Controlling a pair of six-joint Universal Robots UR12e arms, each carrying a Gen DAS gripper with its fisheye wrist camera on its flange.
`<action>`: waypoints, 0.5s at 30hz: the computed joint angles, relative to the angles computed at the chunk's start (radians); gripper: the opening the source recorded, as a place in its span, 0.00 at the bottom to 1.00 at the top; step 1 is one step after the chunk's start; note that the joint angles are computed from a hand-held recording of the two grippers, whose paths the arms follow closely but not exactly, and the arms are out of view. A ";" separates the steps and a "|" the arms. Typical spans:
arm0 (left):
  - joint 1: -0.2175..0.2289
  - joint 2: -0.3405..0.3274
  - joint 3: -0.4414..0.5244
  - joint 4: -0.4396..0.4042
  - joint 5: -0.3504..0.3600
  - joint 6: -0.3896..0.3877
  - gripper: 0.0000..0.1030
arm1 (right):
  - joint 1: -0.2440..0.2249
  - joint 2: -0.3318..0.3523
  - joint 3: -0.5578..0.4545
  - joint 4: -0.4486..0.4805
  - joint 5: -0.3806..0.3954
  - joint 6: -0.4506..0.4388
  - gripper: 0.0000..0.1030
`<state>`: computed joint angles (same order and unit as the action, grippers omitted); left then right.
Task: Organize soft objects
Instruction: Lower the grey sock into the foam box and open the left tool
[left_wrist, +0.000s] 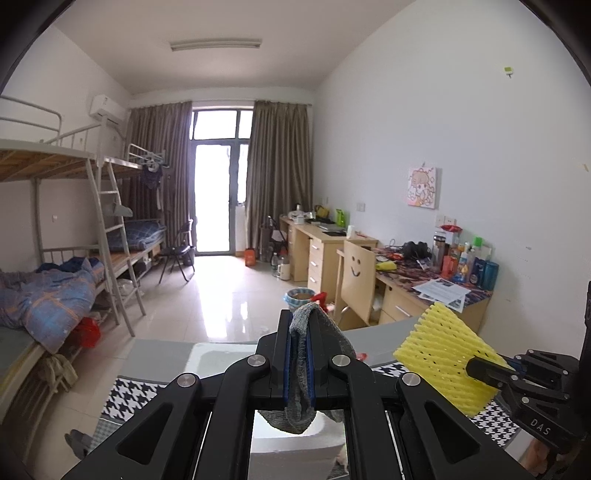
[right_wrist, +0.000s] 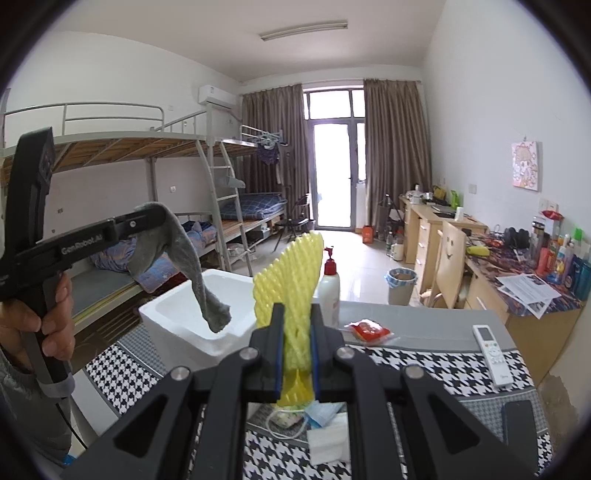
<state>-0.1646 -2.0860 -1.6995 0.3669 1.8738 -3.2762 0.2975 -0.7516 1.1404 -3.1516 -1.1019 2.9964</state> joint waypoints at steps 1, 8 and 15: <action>0.000 0.001 -0.002 0.000 0.007 -0.001 0.06 | 0.002 0.003 -0.006 0.007 0.003 -0.004 0.14; -0.002 -0.002 0.000 -0.024 0.074 -0.006 0.06 | 0.011 0.016 -0.033 0.033 0.038 -0.023 0.14; -0.005 -0.013 0.013 -0.064 0.116 -0.010 0.06 | 0.013 0.023 -0.045 0.046 0.048 -0.031 0.14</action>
<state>-0.1693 -2.0988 -1.6862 0.3026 1.9902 -3.2860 0.3109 -0.7288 1.0949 -3.1052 -1.0537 2.9652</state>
